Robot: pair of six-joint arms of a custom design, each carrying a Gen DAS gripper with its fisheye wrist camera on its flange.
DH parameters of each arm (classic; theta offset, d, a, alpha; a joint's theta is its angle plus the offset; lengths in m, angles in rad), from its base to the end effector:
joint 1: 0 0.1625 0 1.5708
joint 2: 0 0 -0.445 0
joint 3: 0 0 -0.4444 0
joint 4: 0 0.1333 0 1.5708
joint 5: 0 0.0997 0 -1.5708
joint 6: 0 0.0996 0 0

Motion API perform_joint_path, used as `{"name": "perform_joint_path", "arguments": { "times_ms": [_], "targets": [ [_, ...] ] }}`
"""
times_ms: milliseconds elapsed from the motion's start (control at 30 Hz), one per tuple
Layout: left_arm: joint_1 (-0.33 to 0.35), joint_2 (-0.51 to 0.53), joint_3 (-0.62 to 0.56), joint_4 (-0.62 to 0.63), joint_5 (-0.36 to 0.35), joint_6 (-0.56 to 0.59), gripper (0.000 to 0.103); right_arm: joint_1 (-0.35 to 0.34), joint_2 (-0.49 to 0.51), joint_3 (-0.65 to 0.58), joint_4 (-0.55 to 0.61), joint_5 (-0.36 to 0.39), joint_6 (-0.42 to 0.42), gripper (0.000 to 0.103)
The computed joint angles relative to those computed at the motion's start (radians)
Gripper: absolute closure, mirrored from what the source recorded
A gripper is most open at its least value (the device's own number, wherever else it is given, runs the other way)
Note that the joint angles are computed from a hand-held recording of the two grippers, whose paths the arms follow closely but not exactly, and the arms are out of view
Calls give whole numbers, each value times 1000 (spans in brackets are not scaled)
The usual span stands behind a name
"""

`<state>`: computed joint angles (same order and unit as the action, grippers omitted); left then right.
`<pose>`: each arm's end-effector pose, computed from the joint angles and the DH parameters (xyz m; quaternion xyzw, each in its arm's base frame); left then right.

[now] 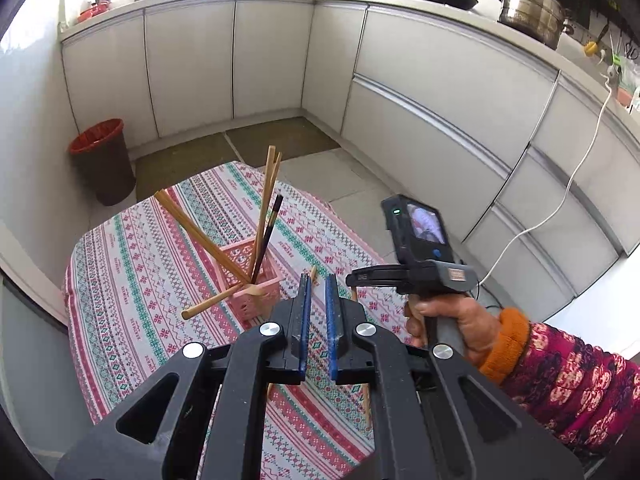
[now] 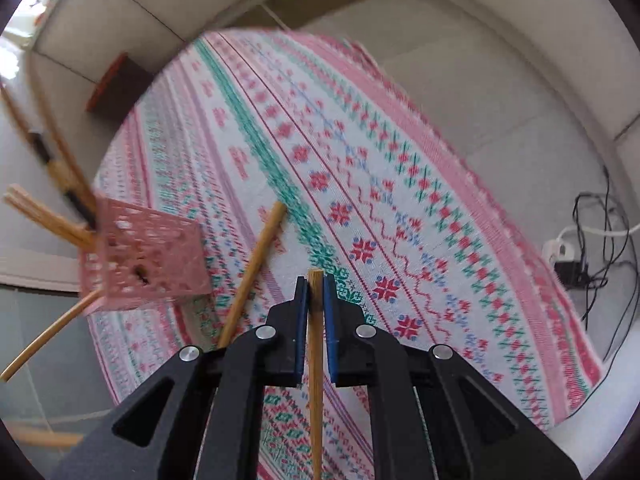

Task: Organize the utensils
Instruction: 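Lift the chopstick with the left tool while the right tool grasps another chopstick, then carry both chopsticks over the pink basket and open both tools to drop them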

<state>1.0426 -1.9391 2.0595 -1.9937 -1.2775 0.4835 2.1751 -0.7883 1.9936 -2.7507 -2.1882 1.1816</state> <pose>-0.0639 -0.4311 0.4630 0.4546 0.8662 -0.1522 0.1411 0.3862 -0.4262 -0.0207 -0.2675 -0.9143 0.2290 0.1999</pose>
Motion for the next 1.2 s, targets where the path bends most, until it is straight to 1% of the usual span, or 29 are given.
{"name": "perform_joint_path", "arguments": {
  "times_ms": [67,133,200,267,300,333,400,433,467,500,533,567,600,700,767,833,867,900,933,967,1000,1067,1133,1200],
  "targets": [
    [-6,-4,-2,-10,-6,-8,97,48,-46,7,21,-52,-16,95],
    [-8,-3,-8,-11,-16,-16,97,95,-81,-6,70,-109,-26,95],
    [-13,-4,-10,-13,-12,-17,97,136,-103,-34,114,-168,-70,95],
    [-12,1,-17,-9,-4,-28,97,163,-105,-64,120,-196,-119,95],
    [-7,11,-22,0,14,-47,96,176,-110,-66,115,-203,-133,95],
    [-1,27,-25,10,48,-67,94,183,-112,-65,98,-207,-145,95],
    [13,65,-11,6,148,-119,93,194,-121,-56,69,-204,-152,95],
    [32,92,-10,9,175,-156,85,193,-124,-54,55,-198,-162,95],
    [61,129,-12,10,185,-194,81,190,-120,-58,47,-197,-173,95],
    [79,153,-12,6,194,-219,70,186,-115,-60,41,-197,-177,95],
    [96,179,-10,-3,215,-257,57,177,-101,-66,25,-193,-187,95],
    [116,210,-9,-16,232,-292,53,177,-97,-71,27,-190,-185,95],
    [132,232,-13,-16,232,-313,51,176,-96,-70,22,-191,-188,95],
    [180,289,-27,-27,202,-369,51,169,-100,-62,8,-182,-187,95],
    [195,307,-26,-50,199,-391,51,163,-105,-53,-2,-174,-182,95],
    [199,325,-14,-108,207,-400,51,156,-111,-42,-20,-160,-181,95],
    [199,325,-3,-151,211,-396,52,154,-112,-39,-28,-154,-181,95],
    [197,327,8,-205,206,-375,62,153,-112,-38,-29,-152,-178,95],
    [195,331,8,-220,200,-360,85,152,-114,-36,-29,-151,-174,95],
    [197,334,-1,-201,180,-360,93,153,-114,-38,-28,-150,-171,95],
    [199,335,-14,-167,159,-372,96,153,-114,-38,-25,-148,-170,95],
    [196,333,-21,-120,167,-389,97,155,-116,-40,-27,-143,-175,95],
    [196,309,-11,-104,151,-372,97,157,-119,-41,-35,-140,-184,95],
    [189,275,-13,-68,112,-348,97,161,-121,-40,-46,-138,-188,95]
  ]
}}
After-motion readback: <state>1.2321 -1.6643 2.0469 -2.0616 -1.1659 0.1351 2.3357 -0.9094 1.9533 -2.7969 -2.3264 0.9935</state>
